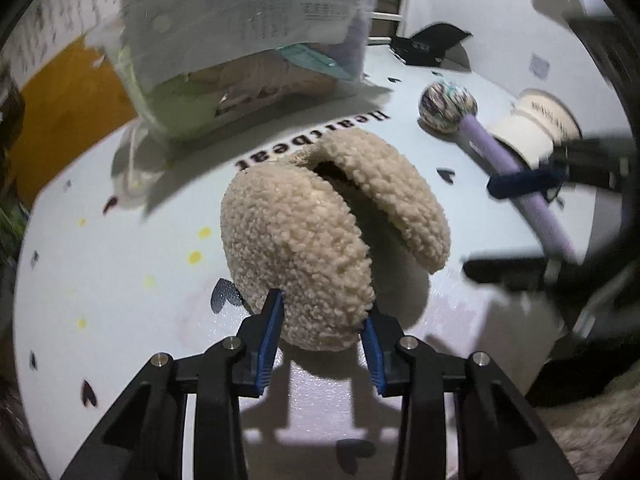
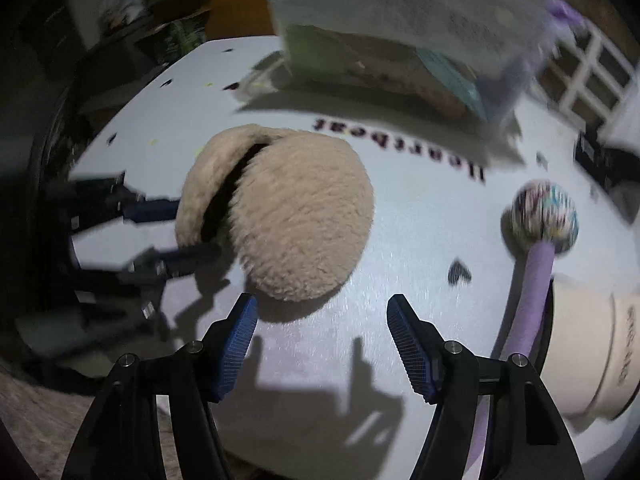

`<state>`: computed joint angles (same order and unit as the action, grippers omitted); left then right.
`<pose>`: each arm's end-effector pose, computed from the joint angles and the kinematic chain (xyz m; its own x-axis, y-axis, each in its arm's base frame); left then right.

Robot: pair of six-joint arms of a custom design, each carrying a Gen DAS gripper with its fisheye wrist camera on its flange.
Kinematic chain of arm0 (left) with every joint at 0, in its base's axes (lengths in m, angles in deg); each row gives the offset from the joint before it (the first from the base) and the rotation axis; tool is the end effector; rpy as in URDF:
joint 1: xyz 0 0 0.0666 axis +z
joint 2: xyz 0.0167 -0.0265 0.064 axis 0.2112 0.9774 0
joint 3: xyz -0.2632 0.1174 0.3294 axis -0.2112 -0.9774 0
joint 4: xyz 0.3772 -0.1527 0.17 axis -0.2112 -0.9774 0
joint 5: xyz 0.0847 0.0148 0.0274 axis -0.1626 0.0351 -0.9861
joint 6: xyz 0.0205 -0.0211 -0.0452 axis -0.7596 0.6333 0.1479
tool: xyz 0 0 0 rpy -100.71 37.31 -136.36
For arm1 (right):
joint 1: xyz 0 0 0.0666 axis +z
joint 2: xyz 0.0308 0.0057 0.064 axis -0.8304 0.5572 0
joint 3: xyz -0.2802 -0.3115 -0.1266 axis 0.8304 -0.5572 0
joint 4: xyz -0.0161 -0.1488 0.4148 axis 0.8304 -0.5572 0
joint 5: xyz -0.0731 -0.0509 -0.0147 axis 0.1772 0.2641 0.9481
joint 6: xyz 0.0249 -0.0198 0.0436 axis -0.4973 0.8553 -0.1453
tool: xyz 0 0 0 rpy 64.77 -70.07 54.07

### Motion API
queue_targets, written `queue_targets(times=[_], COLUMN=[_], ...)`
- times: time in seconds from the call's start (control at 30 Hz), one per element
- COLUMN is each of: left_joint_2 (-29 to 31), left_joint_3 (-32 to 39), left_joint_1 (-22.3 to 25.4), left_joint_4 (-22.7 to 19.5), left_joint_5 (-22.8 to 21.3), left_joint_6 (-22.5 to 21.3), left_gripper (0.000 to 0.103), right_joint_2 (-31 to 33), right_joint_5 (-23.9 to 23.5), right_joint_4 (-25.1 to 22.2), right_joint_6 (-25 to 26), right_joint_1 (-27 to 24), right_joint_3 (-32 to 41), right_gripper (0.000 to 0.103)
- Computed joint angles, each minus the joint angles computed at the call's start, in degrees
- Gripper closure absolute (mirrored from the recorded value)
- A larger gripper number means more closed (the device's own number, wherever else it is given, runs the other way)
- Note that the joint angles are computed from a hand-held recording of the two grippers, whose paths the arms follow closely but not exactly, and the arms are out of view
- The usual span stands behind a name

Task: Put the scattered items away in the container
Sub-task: 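Grasp the earmuffs with the right gripper while the left gripper holds them, then lift the earmuffs with both grippers and carry them over the box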

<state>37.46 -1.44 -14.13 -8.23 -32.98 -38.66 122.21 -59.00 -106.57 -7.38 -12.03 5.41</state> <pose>0.4290 -0.2087 0.3526 -0.8020 0.2208 -0.5551 0.2689 0.9632 -0.0053 0.4452 0.4276 0.3835 -0.6985 -0.5358 -0.4743 -0.6041 0.7969 -0.0106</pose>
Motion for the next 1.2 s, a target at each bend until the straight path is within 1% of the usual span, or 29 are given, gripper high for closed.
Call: queue_targets(times=[0.13, 0.23, 0.27, 0.3, 0.33, 0.43, 0.53, 0.6, 0.77, 0.93, 1.07, 1.2], left_joint_2=[-0.47, -0.46, -0.45, -0.44, -0.42, -0.26, -0.54, -1.48, -4.03, -6.31, -6.72, -5.89], left_joint_3=[0.81, 1.30, 1.48, 1.65, 1.83, 2.55, 3.77, 4.86, 7.80, 12.10, 16.07, 20.84], left_joint_1=[0.90, 1.84, 2.20, 2.57, 2.93, 3.59, 4.14, 3.91, 3.34, 3.19, 4.02, 5.24], left_joint_4=[-1.80, -2.63, -2.84, -3.05, -3.26, -3.92, -4.32, -3.45, -0.39, 3.16, 7.15, 11.81], left_joint_5=[2.84, 5.02, 5.76, 6.51, 7.25, 7.65, 8.13, 6.98, 4.21, 1.36, -0.56, -2.28], left_joint_6=[2.01, 2.76, 3.00, 3.24, 3.48, 3.91, 5.16, 4.87, 2.33, -2.00, -5.90, -12.28], left_gripper=[0.069, 0.071, 0.071, 0.072, 0.072, 0.073, 0.076, 0.079, 0.083, 0.083, 0.083, 0.083], right_joint_2=[0.19, 0.92, 1.24, 1.57, 2.06, 2.77, 2.62, 2.09, -0.58, -2.51, -2.27, -0.50], right_joint_5=[8.67, 12.91, 13.34, 13.75, 14.19, 15.04, 17.19, 17.99, 19.73, 19.57, 19.24, 17.98], right_joint_4=[6.44, 11.00, 11.76, 12.52, 12.81, 13.16, 13.02, 12.85, 14.87, 17.33, 22.08, 27.83], right_joint_6=[5.69, 9.89, 11.24, 12.61, 13.79, 16.01, 18.39, 19.55, 21.59, 24.37, 30.15, 37.85], right_joint_1=[2.83, 3.98, 4.10, 4.22, 4.24, 3.96, 4.01, 4.05, 3.77, 2.71, 1.66, 0.74], right_joint_3=[-1.65, -1.94, -1.76, -1.58, -1.11, 0.02, 1.18, 1.88, 4.18, 8.33, 13.01, 18.33], right_gripper=[0.034, 0.037, 0.039, 0.051, 0.066, 0.076, 0.082, 0.084, 0.086, 0.086, 0.086, 0.086])
